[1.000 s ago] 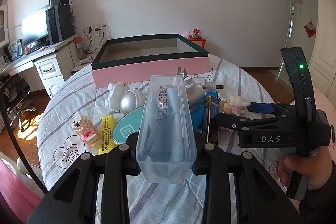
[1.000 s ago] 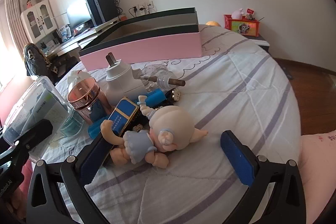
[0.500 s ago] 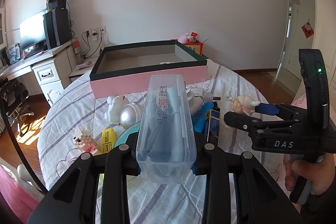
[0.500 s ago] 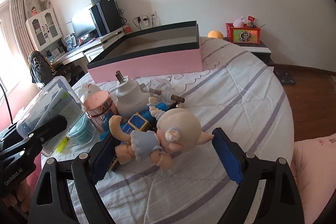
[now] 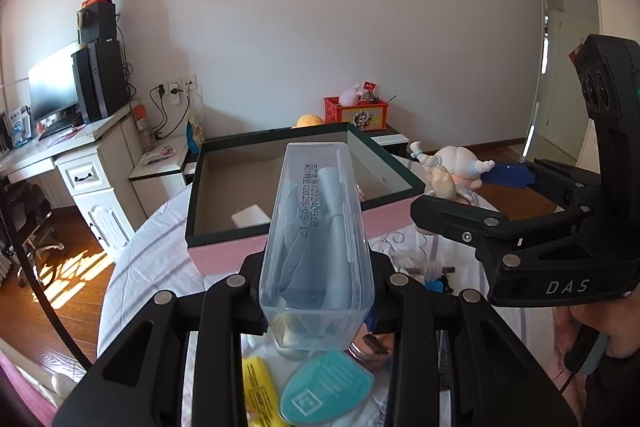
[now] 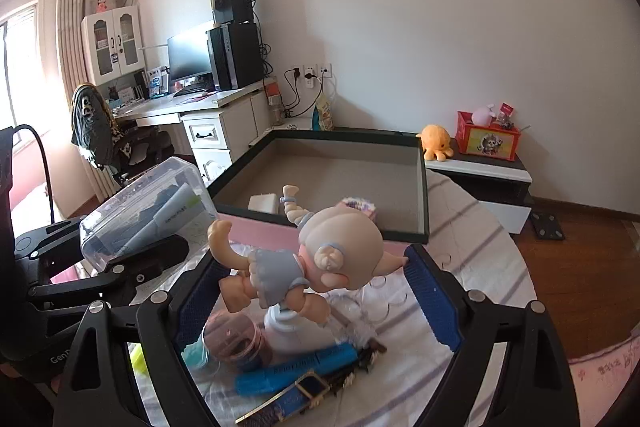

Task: Organize rigid objects
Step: 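Carry the clear container into the pink box while the right tool drops the doll in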

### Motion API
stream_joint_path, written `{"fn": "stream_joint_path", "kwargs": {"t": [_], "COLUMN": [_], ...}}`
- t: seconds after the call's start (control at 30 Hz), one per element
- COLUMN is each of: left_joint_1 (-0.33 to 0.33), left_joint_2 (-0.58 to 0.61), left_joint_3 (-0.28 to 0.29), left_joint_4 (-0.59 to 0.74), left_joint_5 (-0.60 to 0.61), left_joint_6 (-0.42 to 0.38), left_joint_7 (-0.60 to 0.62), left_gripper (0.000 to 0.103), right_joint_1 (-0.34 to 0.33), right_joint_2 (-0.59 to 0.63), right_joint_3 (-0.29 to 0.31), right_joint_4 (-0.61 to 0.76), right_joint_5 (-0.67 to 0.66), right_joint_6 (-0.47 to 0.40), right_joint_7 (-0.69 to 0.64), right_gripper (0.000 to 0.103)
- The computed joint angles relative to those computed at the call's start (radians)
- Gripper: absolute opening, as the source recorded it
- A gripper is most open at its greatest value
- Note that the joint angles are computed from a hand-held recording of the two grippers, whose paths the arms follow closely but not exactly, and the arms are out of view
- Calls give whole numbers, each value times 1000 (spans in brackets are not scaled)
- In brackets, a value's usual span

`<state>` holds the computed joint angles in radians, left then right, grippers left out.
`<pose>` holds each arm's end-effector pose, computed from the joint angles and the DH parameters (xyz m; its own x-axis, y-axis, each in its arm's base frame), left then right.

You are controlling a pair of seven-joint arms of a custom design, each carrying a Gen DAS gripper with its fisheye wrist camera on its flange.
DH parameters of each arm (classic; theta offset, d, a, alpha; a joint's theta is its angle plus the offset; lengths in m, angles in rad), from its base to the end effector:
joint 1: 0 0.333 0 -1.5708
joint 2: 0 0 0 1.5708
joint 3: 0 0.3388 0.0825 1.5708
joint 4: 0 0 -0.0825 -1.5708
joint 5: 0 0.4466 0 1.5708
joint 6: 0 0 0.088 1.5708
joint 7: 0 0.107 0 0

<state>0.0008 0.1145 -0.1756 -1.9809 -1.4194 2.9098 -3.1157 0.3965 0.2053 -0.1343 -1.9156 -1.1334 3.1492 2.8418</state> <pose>0.6615 -0.0523 0.4535 -0.4463 -0.8947 -0.0155 -0.4517 0.2402 -0.8592 0.6379 0.2601 0.4602 0.1972 -0.9759 -0.0938 -0.5263 -0.0247 -0.8499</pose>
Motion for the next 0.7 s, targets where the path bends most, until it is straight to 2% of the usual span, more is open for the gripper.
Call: {"fn": "stream_joint_path", "kwargs": {"t": [0.1, 0.13, 0.2, 0.27, 0.37, 0.47, 0.53, 0.63, 0.7], "left_joint_1": [-8, -15, -61, -98, -128, -169, -165, -165, -159], "left_joint_2": [96, 135, 215, 292, 408, 522, 591, 659, 682], "left_joint_3": [9, 22, 78, 124, 172, 223, 224, 225, 216], "left_joint_4": [114, 158, 248, 345, 510, 656, 757, 850, 883], "left_joint_5": [178, 285, 506, 655, 808, 957, 1011, 1089, 1125], "left_joint_6": [26, 19, 10, -23, -140, -207, -291, -346, -366], "left_joint_7": [-148, -247, -465, -600, -767, -904, -966, -1036, -1073], "left_gripper": [32, 32, 32, 32, 32, 32, 32, 33, 34], "right_joint_1": [-126, -164, -198, -215, -238, -245, -235, -230, -201], "right_joint_2": [82, 114, 180, 245, 341, 425, 466, 513, 518], "right_joint_3": [149, 194, 234, 257, 283, 292, 277, 266, 231], "right_joint_4": [91, 128, 213, 301, 430, 544, 602, 672, 686], "right_joint_5": [282, 358, 455, 530, 641, 730, 772, 838, 846], "right_joint_6": [-41, -65, -123, -191, -293, -383, -437, -490, -508], "right_joint_7": [-308, -392, -497, -582, -690, -771, -798, -850, -857], "right_gripper": [89, 89, 89, 89, 89, 89, 89, 89, 89]}}
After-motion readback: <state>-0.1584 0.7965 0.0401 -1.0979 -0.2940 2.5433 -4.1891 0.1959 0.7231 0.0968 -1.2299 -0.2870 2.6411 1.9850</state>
